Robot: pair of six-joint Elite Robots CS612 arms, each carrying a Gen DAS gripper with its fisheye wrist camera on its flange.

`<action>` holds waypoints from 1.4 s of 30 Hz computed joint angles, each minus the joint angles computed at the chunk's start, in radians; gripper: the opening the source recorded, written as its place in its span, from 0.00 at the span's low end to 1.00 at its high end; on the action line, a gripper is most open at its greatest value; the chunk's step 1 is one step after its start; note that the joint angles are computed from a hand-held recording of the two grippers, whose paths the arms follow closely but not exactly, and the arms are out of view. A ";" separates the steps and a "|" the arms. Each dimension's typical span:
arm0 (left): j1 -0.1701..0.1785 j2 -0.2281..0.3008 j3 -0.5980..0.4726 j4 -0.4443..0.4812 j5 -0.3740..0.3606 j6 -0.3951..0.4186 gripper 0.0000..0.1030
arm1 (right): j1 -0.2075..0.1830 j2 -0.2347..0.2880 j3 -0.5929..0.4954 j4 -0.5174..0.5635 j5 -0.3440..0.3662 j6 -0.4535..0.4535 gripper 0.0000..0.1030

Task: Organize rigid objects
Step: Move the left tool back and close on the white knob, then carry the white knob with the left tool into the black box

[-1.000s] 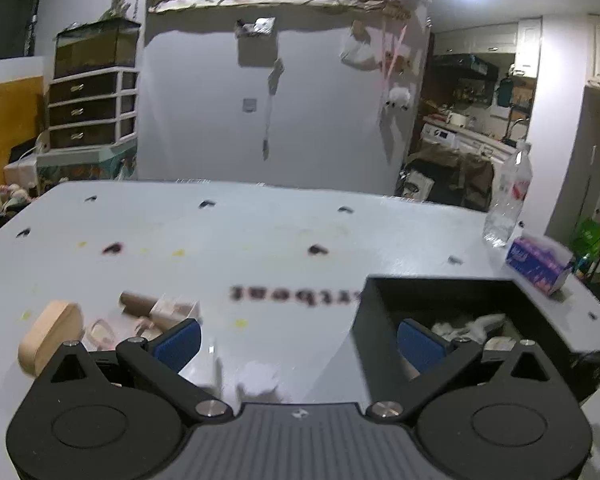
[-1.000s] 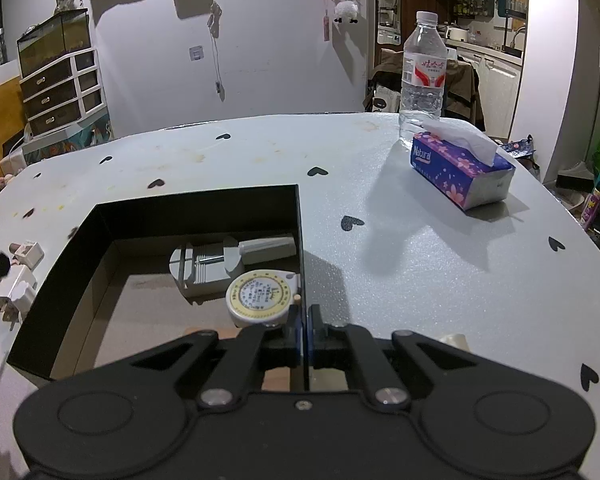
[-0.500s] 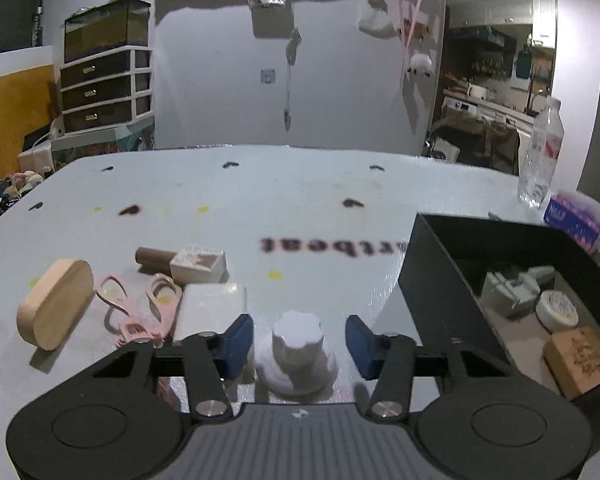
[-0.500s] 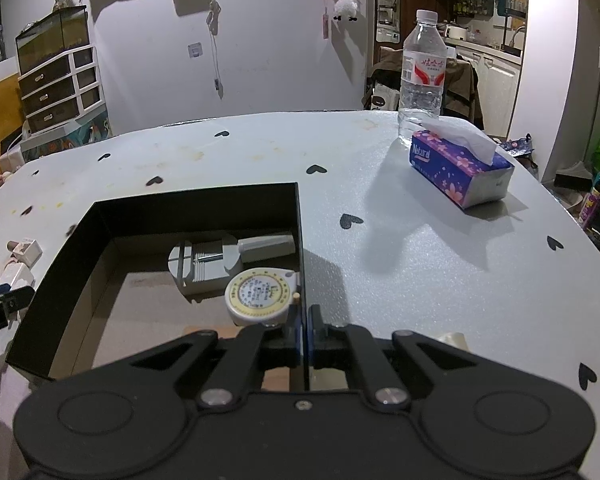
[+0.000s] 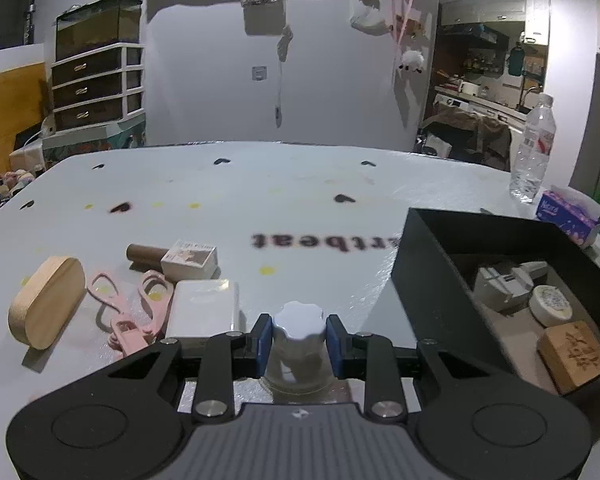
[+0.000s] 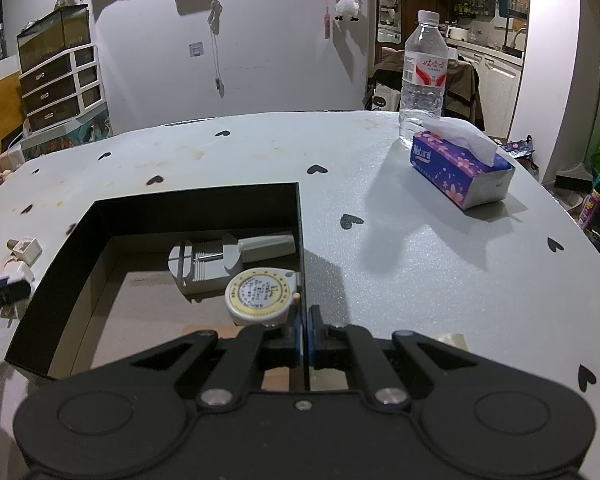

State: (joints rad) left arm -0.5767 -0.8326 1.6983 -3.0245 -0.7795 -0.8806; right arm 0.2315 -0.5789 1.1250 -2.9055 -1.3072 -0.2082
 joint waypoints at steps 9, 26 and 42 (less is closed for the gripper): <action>-0.001 0.010 -0.060 -0.304 -0.108 0.349 0.29 | 0.002 -0.001 0.001 0.001 -0.005 -0.002 0.04; 0.041 0.099 -0.241 -0.035 -0.423 0.391 0.29 | 0.002 0.000 -0.003 0.006 -0.002 -0.004 0.06; 0.052 0.113 -0.272 0.034 -0.447 0.358 0.30 | -0.001 0.000 -0.009 0.023 0.010 -0.013 0.06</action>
